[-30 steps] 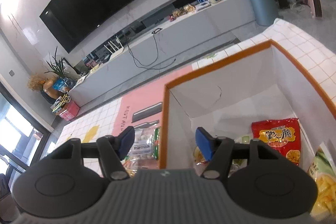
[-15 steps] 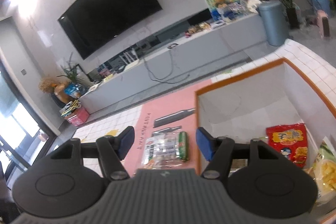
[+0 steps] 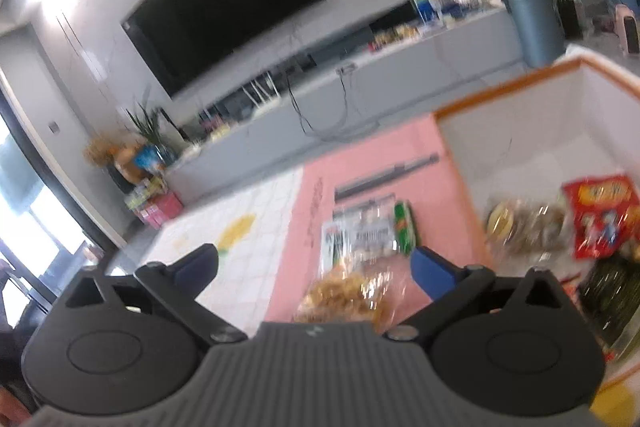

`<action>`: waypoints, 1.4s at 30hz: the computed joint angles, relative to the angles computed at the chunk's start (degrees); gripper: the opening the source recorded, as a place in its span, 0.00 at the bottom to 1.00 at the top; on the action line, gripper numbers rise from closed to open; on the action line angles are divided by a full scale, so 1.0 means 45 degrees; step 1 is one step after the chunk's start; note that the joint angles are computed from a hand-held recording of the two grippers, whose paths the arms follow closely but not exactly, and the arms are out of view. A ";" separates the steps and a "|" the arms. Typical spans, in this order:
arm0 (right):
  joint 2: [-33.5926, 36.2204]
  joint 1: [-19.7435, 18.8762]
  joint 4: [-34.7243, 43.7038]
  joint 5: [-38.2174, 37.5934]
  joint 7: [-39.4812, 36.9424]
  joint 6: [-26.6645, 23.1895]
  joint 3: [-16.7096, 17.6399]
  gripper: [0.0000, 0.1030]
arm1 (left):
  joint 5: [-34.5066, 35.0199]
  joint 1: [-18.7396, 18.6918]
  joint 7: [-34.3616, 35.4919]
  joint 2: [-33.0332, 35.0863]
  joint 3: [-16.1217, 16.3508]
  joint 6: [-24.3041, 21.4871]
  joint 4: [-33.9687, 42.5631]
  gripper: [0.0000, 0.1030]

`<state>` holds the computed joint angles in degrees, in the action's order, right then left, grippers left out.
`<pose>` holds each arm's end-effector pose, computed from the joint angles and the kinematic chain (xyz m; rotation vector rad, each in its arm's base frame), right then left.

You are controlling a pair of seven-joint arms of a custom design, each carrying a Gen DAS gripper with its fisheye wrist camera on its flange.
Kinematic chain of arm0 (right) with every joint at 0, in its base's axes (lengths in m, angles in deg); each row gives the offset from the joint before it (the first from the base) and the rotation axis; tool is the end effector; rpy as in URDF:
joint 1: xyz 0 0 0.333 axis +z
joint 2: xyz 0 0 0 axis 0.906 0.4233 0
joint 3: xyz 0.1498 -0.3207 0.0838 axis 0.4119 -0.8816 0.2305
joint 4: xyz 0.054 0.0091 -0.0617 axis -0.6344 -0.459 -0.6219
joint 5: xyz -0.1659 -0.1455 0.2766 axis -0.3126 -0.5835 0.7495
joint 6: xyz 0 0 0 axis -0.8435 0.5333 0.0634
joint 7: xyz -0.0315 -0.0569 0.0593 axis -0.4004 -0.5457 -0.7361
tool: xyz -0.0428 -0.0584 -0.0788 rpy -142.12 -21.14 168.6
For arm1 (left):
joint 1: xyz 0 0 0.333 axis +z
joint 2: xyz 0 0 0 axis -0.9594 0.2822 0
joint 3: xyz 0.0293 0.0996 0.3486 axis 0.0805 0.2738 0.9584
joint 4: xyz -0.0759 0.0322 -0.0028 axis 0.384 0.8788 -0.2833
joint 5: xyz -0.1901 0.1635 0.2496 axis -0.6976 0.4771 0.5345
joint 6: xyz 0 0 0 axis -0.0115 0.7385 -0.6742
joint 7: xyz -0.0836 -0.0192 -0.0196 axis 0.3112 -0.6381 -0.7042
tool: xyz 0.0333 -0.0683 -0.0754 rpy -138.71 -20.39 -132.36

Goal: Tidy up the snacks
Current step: 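Move the right gripper to the yellow crisp bag and grasp it, then lift the yellow crisp bag with the right gripper toward the box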

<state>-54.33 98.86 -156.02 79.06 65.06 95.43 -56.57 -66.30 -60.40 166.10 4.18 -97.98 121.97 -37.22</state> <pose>0.6437 0.2319 0.5487 -1.2376 1.7692 -0.4215 0.6868 0.0216 0.5594 -1.8251 1.9823 -1.0939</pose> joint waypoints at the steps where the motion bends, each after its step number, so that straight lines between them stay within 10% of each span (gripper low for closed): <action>1: 0.0283 0.0401 0.0368 -0.0151 0.0258 -0.0454 -0.0469 0.97 | -0.0004 0.0058 -0.0076 0.0133 0.0050 -0.0107 0.0127 0.83; 7: 0.2592 0.2610 0.2897 -0.2127 0.3730 -0.3791 -0.3479 0.97 | 0.0331 0.0247 -0.0685 0.0942 0.0149 -0.0923 0.0916 0.83; 22: 0.4828 -0.0158 0.6444 -0.3121 0.4084 -0.5685 -0.0062 0.97 | 0.1229 0.0520 0.0072 0.1884 -0.0114 -0.1072 0.1563 0.83; 29: 0.6362 -0.0014 0.9246 -0.4913 0.3490 -0.7885 -0.0045 0.97 | 0.2255 0.0443 -0.1367 0.2570 0.0185 -0.1954 0.2409 0.83; 42: 0.6345 0.0518 0.8436 -0.7297 0.5306 -0.6871 -0.0616 0.93 | 0.2252 0.0621 -0.1474 0.2398 -0.0011 -0.1935 0.2184 0.83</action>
